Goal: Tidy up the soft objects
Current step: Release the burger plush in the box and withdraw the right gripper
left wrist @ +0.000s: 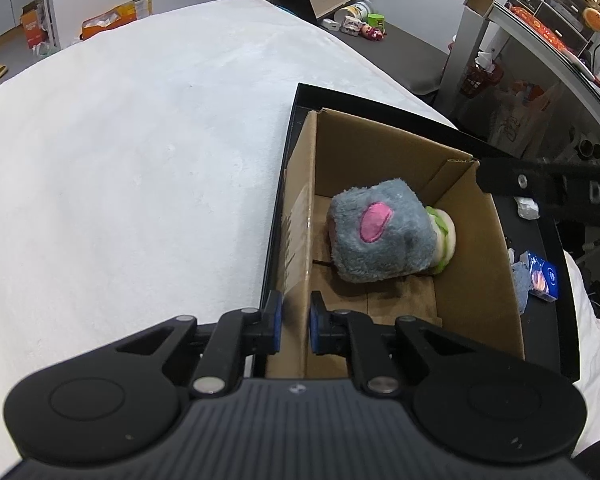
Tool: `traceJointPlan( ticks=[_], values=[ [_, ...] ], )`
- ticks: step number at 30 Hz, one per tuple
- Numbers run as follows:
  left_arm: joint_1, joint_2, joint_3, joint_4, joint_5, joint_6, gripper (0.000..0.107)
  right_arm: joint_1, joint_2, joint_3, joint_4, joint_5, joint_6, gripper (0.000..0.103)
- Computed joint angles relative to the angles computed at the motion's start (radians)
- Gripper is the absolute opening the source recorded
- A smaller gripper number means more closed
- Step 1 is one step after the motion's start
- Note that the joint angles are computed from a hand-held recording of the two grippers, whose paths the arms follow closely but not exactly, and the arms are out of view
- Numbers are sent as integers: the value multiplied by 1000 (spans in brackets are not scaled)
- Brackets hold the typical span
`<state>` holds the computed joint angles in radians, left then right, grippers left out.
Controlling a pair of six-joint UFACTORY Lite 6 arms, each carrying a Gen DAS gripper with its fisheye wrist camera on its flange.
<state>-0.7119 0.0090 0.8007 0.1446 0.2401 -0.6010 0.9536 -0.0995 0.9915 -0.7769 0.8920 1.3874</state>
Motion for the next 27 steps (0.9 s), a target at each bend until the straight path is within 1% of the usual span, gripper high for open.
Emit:
traceJointPlan(
  ticks=[3, 10, 13, 20, 22, 24, 26, 27],
  values=[
    [-8, -1, 3, 36, 6, -40, 12, 13, -24, -26, 5, 7, 22, 58],
    [-20, -8, 10, 71, 28, -81, 12, 19, -53, -62, 51, -13, 11, 59],
    [-29, 3, 26, 104, 42, -127, 12, 21, -62, -65, 56, -12, 10, 59],
    [-67, 2, 35, 228, 73, -272, 12, 40, -122, -106, 38, 10, 50, 65],
    [-76, 6, 45, 235, 87, -290, 13, 39, -147, -124, 40, 14, 59, 68],
    [-93, 9, 56, 291, 107, -351, 13, 40, -172, -140, 40, 22, 65, 75],
    [-110, 12, 65, 325, 120, -385, 16, 52, -202, -157, 26, 44, 77, 81],
    [-118, 14, 70, 334, 126, -395, 16, 59, -216, -166, 18, 56, 86, 82]
  ],
)
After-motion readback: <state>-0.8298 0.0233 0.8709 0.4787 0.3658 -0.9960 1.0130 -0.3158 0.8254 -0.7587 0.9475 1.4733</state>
